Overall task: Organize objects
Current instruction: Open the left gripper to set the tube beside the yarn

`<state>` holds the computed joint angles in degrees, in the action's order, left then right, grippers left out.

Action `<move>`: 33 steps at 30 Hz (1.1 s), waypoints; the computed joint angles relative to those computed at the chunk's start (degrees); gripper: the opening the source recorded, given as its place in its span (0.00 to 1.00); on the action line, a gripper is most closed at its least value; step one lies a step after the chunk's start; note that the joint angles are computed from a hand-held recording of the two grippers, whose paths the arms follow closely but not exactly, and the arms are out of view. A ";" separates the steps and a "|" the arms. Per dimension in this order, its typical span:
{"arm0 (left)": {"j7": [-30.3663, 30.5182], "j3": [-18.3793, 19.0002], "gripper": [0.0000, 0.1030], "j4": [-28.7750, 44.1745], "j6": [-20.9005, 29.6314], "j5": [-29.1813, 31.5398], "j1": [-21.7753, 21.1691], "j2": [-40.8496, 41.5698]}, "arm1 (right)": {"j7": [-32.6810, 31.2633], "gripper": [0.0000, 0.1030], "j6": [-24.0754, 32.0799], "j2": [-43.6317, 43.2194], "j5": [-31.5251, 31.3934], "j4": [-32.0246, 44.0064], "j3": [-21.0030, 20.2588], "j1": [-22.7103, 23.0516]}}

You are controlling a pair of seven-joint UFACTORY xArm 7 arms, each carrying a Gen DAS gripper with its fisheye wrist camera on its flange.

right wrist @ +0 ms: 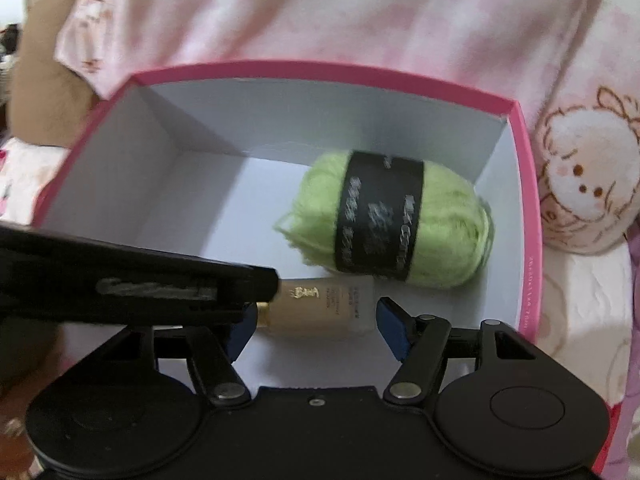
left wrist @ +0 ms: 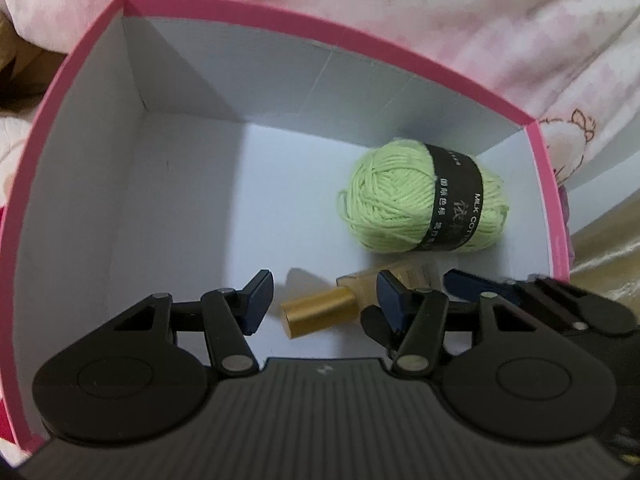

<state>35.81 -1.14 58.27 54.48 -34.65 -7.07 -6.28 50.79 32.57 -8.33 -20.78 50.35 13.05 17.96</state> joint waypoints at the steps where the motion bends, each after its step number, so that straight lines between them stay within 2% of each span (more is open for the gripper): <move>1: 0.07 -0.04 0.50 -0.01 0.12 0.13 -0.02 0.03 | -1.24 0.68 0.10 -0.53 0.05 -0.21 0.03 0.29; 4: -0.82 -0.26 0.45 -0.37 -0.20 1.03 -0.05 -0.04 | -2.65 0.65 0.49 -2.19 -2.53 -0.88 0.92 0.51; 6: -1.20 -0.23 0.44 -0.40 -0.07 1.74 -0.02 -0.08 | -4.70 0.42 0.65 -4.14 -1.93 -2.23 0.77 0.70; 9: -3.56 -0.43 0.44 -0.19 -0.08 4.03 0.16 -0.09 | -10.44 0.28 -0.62 -5.02 4.12 -3.37 -1.22 0.98; 13: -6.27 -0.64 0.50 0.93 1.65 7.61 0.16 0.80 | -15.55 0.26 -1.07 -5.48 10.34 -4.13 -1.71 1.42; 16: -6.36 -0.40 0.45 1.36 2.66 5.91 0.36 1.38 | -16.82 0.26 0.04 -3.36 11.94 -2.33 -1.14 1.28; 17: -5.76 -0.34 0.38 1.30 2.59 5.02 0.38 1.41 | -16.14 0.26 0.45 -2.68 12.21 -1.79 -0.83 1.21; 18: -5.25 -0.20 0.36 1.32 2.75 3.66 0.44 1.51 | -15.95 0.26 0.75 -2.19 12.64 -1.44 -0.86 1.17; 20: -3.92 -0.19 0.34 0.67 1.68 1.18 0.38 1.35 | -14.94 0.26 0.90 -1.85 12.36 -1.40 -0.75 0.91; 24: -1.41 -0.14 0.28 1.08 3.08 -2.84 0.35 1.98 | -11.51 0.26 1.73 -1.59 9.56 -1.67 -0.32 0.04; 27: -0.70 -0.70 0.28 0.42 1.69 -3.34 0.05 1.57 | -8.29 0.22 2.89 -1.24 4.87 -1.66 0.42 -0.61; 30: 1.11 -0.93 0.28 -1.02 -0.97 -3.06 -0.47 0.26 | -6.67 0.22 1.47 -1.65 2.85 -2.51 0.41 -0.52; 31: 1.45 -0.80 0.28 -1.35 -1.30 -2.88 -0.53 -0.19 | -6.82 0.22 0.84 -1.94 3.07 -2.93 0.21 -0.38; 33: 1.77 -0.37 0.37 -1.88 -1.57 -2.56 -0.50 -1.17 | -7.49 0.24 0.10 -3.22 4.85 -3.97 -0.20 0.08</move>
